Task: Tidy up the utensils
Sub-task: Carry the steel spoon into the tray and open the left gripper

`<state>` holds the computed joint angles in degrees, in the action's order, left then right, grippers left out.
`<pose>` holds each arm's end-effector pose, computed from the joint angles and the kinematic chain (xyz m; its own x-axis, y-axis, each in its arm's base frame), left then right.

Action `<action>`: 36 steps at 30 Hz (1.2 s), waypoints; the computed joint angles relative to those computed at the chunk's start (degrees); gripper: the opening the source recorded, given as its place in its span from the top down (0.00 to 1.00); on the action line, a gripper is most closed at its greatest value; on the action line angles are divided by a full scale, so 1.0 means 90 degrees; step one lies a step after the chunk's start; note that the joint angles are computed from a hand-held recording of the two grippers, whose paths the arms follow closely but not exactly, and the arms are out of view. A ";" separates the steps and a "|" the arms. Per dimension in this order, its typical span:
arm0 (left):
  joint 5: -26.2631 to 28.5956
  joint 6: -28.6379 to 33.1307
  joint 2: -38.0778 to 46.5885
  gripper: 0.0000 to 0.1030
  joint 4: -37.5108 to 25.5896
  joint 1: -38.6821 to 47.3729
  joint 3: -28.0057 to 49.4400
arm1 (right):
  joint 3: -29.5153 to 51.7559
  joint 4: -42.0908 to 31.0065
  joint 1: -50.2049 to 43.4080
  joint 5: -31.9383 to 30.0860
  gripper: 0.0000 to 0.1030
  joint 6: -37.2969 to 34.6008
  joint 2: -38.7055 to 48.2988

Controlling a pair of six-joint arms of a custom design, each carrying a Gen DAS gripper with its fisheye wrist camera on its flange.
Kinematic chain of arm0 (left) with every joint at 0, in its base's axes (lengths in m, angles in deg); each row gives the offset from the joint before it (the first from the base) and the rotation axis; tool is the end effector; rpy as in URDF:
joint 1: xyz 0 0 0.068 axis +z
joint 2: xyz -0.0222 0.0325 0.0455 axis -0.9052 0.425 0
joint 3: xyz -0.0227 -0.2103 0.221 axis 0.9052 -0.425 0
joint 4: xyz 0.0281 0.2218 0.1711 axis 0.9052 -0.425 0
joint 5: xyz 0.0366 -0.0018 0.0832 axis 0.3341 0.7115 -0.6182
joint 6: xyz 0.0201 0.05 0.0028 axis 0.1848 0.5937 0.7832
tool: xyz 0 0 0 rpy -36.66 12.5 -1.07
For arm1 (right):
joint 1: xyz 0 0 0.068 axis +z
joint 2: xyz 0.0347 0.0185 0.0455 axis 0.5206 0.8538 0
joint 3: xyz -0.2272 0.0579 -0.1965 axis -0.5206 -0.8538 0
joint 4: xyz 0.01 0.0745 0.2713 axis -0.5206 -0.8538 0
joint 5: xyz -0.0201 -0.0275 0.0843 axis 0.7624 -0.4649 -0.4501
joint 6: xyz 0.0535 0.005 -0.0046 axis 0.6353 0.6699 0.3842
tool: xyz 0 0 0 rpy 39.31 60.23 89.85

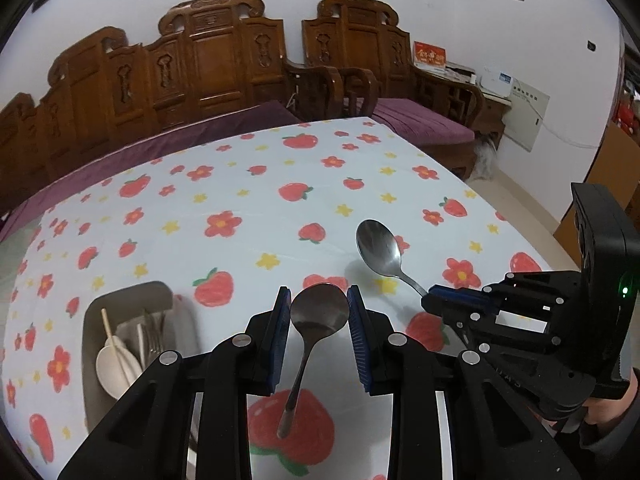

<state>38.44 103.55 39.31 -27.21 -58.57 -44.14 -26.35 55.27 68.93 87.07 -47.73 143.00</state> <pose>0.2537 0.0082 0.1306 -0.5263 0.4820 -0.7005 0.6956 0.7179 -0.0286 0.1892 0.1281 0.0614 -0.7175 0.0830 -0.6916 0.0238 0.9952 0.0948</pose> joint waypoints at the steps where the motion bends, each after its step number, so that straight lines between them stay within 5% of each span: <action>1: 0.0062 0.0023 -0.0014 0.74 -0.0077 0.0071 0.0026 | 0.0026 -0.0044 0.0030 0.0017 0.93 0.0012 -0.0005; 18: 0.0756 0.0484 0.0114 0.74 -0.1277 0.1611 0.1207 | 0.0479 -0.0704 0.1100 0.0602 0.93 0.0217 -0.0523; 36: -0.0085 0.0066 0.2509 0.74 -0.0719 0.2028 0.2386 | 0.1257 -0.1172 0.1822 0.0830 0.93 0.0294 -0.0269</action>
